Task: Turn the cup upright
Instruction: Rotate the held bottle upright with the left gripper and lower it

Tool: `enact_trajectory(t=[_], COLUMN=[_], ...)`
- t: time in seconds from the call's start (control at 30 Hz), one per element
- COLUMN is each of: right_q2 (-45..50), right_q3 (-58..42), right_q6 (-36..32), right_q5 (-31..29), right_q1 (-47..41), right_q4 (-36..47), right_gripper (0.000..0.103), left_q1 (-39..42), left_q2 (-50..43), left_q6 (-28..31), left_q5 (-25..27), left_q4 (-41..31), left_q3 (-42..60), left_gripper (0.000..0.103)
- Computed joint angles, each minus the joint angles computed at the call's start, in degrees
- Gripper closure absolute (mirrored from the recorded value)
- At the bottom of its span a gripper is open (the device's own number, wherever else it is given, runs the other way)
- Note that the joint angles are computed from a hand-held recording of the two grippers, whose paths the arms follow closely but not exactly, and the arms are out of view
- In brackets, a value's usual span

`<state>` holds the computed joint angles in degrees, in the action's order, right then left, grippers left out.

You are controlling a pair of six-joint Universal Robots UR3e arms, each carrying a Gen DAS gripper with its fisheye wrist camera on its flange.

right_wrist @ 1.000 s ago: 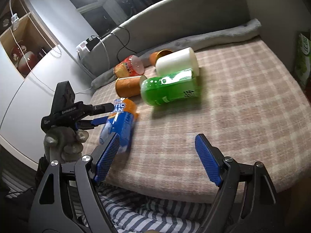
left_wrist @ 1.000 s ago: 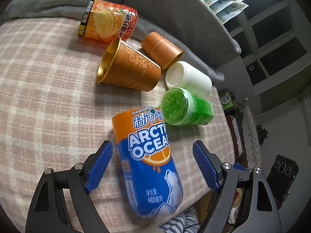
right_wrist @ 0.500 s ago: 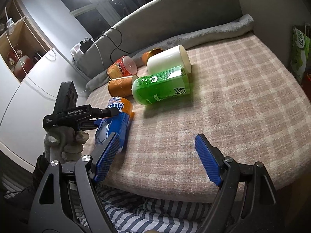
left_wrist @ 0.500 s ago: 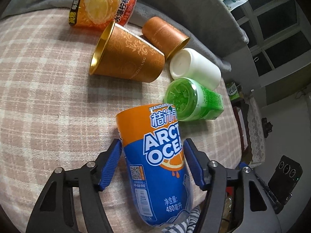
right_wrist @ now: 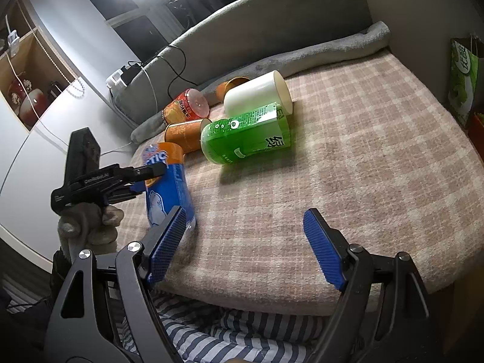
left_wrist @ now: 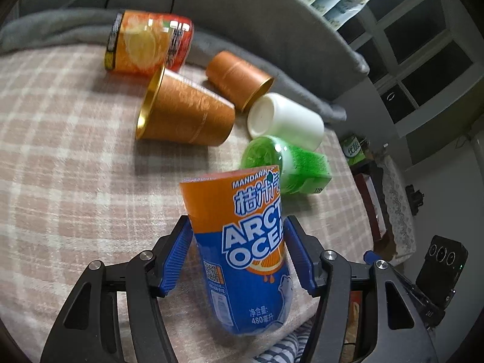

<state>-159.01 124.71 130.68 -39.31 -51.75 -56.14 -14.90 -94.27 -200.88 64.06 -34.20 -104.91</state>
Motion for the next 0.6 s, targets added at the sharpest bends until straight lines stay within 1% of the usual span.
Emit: enact_trajectory(t=[0.17, 0.2, 0.4, 0.47, 0.53, 0.6], right_q2=[0.10, 0.02, -1.05, -1.24, -1.33, -1.76], right_q3=[1.29, 1.27, -0.89, -1.77, -1.88, -2.83], right_q6=[3.92, 3.94, 0.18, -1.75, -1.99, -4.08], right_q5=[-0.30, -0.29, 0.01, 0.09, 0.07, 0.12], right_q1=[2.67, 2.66, 0.00, -1.21, -1.46, -3.00], right_q4=[-5.22, -5.25, 0.25, 2.75, 3.05, 5.88], right_gripper=[0.021, 0.021, 0.021, 0.021, 0.021, 0.021], left_q1=[-1.94, -2.39, -6.42, -7.48, -8.62, -9.79], left_q2=[1.63, 1.72, 0.39, -0.07, -0.17, -0.30], left_q6=[0.20, 0.19, -0.70, -0.56, -0.34, -0.15], left_q5=[4.76, 5.52, 11.48, 13.21, 15.36, 17.30], left_q4=[2.66, 2.99, 4.54, 5.02, 5.37, 5.68], left_q3=[-0.33, -0.25, 2.37, 3.00, 3.38, 3.73], left_gripper=[0.042, 0.042, 0.042, 0.043, 0.043, 0.043])
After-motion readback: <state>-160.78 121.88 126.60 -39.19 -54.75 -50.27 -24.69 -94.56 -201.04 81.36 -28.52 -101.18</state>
